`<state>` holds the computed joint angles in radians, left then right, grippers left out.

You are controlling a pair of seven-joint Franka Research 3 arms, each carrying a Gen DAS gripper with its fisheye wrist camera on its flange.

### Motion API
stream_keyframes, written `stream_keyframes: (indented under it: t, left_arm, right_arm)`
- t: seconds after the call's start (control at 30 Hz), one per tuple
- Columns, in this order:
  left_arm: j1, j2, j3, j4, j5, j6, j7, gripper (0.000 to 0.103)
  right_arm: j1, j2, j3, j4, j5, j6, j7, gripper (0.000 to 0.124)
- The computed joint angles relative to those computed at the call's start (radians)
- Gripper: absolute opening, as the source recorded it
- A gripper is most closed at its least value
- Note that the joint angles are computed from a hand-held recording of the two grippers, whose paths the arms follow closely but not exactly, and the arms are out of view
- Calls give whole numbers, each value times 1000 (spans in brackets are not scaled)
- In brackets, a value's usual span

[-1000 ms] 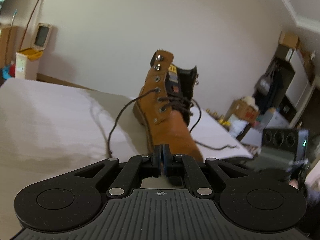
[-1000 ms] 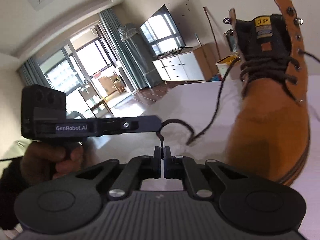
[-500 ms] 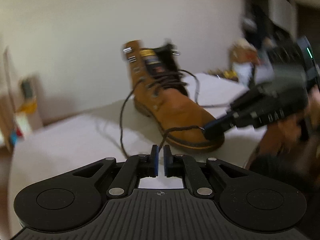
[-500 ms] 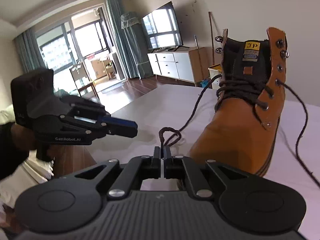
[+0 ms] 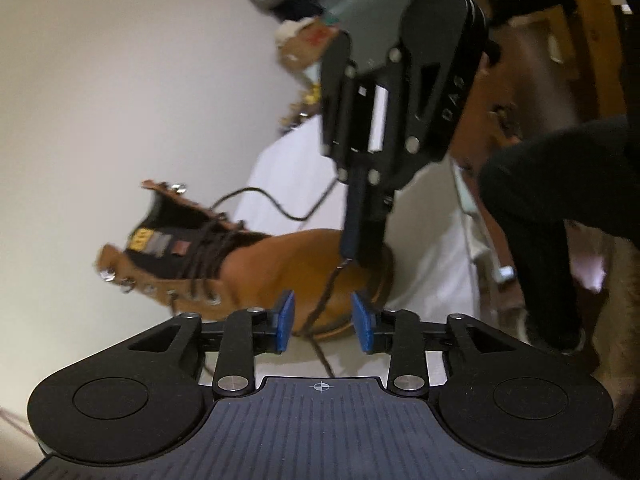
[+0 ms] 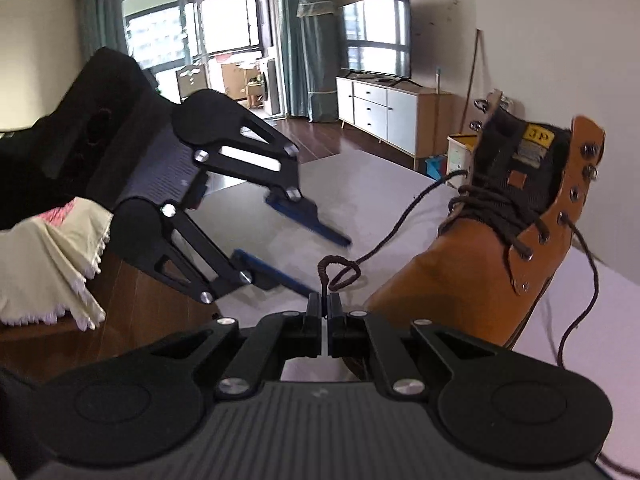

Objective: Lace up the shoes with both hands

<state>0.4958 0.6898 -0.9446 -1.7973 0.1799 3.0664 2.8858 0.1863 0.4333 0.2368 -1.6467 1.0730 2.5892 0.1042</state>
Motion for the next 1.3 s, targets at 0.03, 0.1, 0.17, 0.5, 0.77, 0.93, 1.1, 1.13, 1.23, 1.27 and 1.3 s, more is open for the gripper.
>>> stream_keyframes:
  t: [0.03,0.1,0.17,0.5,0.77,0.93,1.1,1.13,1.23,1.27,1.3]
  left_arm:
    - [5,1,-5,-1,-2,-6,0,4]
    - [14,-4,-14,-15,-18,0,-15,4]
    - [26,-7,-25,-31,-25,19,-37,4]
    - [25,-17,-14,-63,46,75,-197,3]
    - [29,18,-32,-29,106,79,-275,3]
    - [48,53,-66,-11,140,89,-302,3]
    - [57,83,-86,3,170,86,-316,4]
    - [57,86,-87,5,175,87,-318,4]
    - [60,91,-91,6,184,77,-318,5]
    - [62,95,-94,6,186,77,-315,6]
    - [62,97,-94,7,186,79,-315,7]
  right_arm:
    - [-3,-6,2,-7,5,0,-10,3]
    - [-9,-15,3,-18,22,4,-21,3]
    - [-14,-22,2,-25,43,11,-29,3]
    - [-25,-79,-4,-114,278,13,-132,4]
    - [-15,-65,-29,-93,337,0,-152,4]
    - [-25,-63,-35,-71,366,-18,-176,4]
    - [-29,-66,-40,-70,381,-24,-199,4]
    - [-29,-67,-42,-72,382,-24,-201,4]
    - [-28,-69,-45,-75,375,-24,-204,4]
    - [-27,-70,-46,-76,372,-25,-203,4]
    - [-27,-71,-47,-77,368,-25,-201,4]
